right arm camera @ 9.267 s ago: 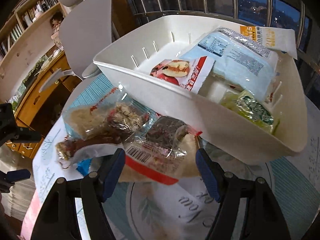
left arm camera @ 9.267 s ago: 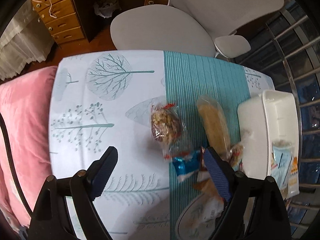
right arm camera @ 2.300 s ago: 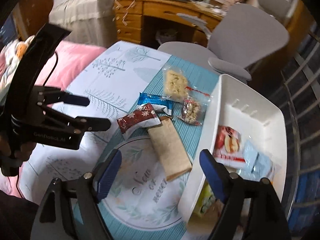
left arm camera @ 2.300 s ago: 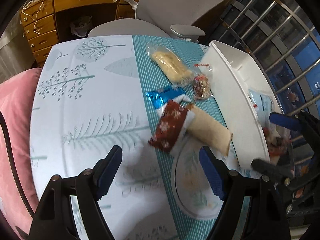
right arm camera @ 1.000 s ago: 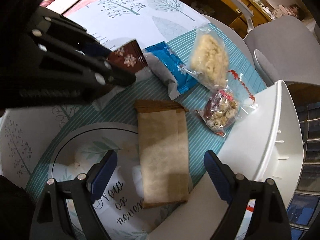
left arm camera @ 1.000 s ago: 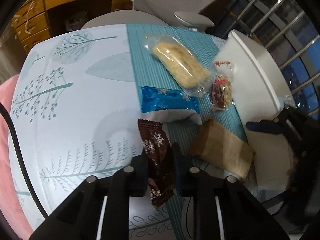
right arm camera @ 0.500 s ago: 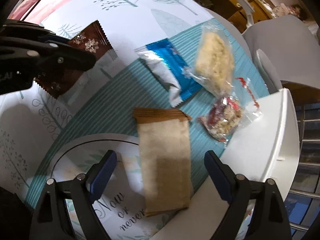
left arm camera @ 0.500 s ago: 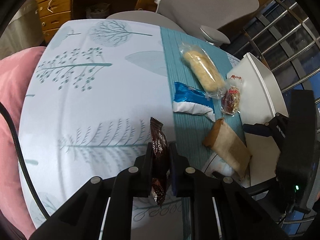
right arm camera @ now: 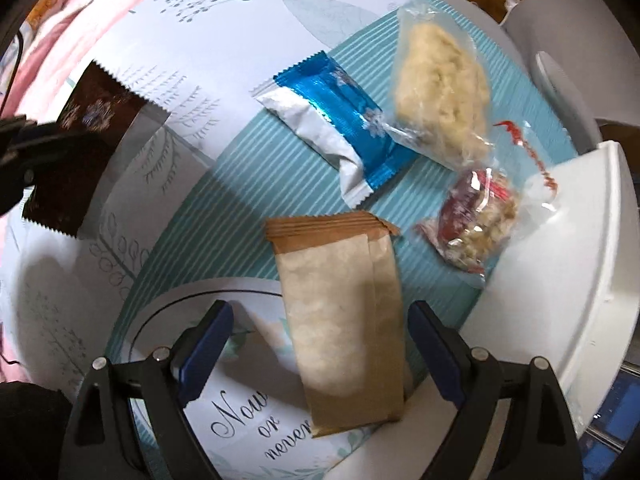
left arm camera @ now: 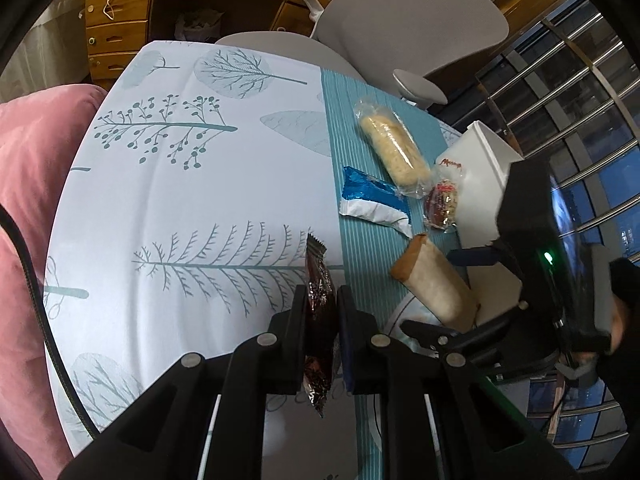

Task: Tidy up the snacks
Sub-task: 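Lift the chocolate packet with left tool while right tool lifts the kraft bag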

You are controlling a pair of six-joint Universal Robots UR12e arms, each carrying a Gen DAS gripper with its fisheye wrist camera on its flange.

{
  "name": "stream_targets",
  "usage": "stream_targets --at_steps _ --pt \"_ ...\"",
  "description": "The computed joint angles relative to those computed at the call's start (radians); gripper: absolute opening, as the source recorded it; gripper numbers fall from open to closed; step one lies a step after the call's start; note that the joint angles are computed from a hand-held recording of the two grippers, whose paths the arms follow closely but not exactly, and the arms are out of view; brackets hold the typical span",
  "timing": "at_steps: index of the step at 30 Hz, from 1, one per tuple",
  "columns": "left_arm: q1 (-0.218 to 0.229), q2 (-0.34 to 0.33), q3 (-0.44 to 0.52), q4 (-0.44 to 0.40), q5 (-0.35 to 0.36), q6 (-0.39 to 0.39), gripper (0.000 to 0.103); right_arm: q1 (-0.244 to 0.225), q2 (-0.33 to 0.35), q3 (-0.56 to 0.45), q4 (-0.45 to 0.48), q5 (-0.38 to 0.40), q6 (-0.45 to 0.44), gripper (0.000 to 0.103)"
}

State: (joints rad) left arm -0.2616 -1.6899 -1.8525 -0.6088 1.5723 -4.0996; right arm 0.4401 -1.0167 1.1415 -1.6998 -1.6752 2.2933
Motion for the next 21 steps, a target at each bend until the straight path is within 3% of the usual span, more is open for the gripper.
stream_targets --at_steps 6,12,14,21 --pt "0.0 0.028 -0.028 0.021 -0.006 -0.013 0.012 -0.009 0.049 -0.08 0.087 0.044 0.043 0.088" --pt "0.003 0.062 -0.062 0.034 -0.01 -0.027 0.012 -0.015 0.097 -0.166 0.147 0.052 0.093 0.073" --pt "0.003 0.078 -0.076 0.038 -0.008 -0.026 0.012 -0.011 0.1 -0.175 0.157 0.048 0.106 0.063" --pt "-0.001 0.127 -0.101 0.041 -0.022 -0.002 0.012 -0.009 0.081 -0.145 0.169 0.029 0.254 0.057"
